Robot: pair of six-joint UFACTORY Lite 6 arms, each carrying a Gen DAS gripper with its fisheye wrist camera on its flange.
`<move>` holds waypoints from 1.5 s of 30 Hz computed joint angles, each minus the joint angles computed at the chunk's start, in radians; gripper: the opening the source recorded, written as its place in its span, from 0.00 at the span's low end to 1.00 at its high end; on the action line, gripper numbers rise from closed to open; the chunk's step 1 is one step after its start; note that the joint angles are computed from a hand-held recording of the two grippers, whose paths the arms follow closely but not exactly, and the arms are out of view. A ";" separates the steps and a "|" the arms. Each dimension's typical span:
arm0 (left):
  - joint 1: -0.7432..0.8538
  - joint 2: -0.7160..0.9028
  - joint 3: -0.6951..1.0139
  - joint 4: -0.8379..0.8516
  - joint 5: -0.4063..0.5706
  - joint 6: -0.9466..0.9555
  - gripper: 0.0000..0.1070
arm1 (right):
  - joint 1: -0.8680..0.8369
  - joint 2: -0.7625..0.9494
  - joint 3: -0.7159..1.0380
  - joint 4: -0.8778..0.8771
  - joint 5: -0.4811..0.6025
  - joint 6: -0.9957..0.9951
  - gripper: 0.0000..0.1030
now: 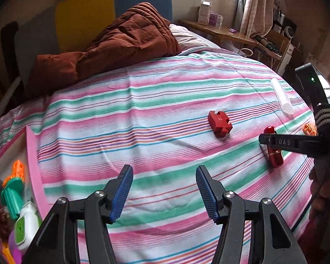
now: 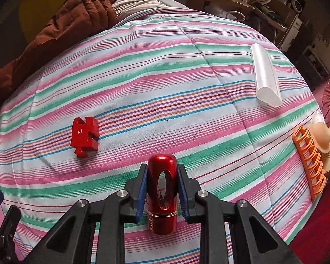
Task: Organize rigid objects
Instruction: 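Move the left gripper toward the red puzzle piece while the right gripper holds the red cylinder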
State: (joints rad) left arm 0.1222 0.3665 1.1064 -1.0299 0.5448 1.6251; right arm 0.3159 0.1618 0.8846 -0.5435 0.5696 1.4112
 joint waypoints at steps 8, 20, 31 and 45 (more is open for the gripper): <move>-0.193 0.181 0.212 0.085 0.000 -0.212 0.56 | -0.004 0.000 -0.009 0.050 -0.027 -0.039 0.24; -0.345 0.427 0.479 0.165 -0.008 -0.388 0.61 | -0.015 -0.036 -0.043 0.079 -0.047 -0.039 0.25; -0.274 0.265 0.195 -0.120 -0.171 0.019 0.33 | 0.005 -0.005 -0.005 0.073 -0.027 -0.084 0.25; 0.144 -0.110 -0.371 -0.561 -0.060 0.797 0.34 | 0.233 0.097 0.113 0.009 0.030 -0.152 0.25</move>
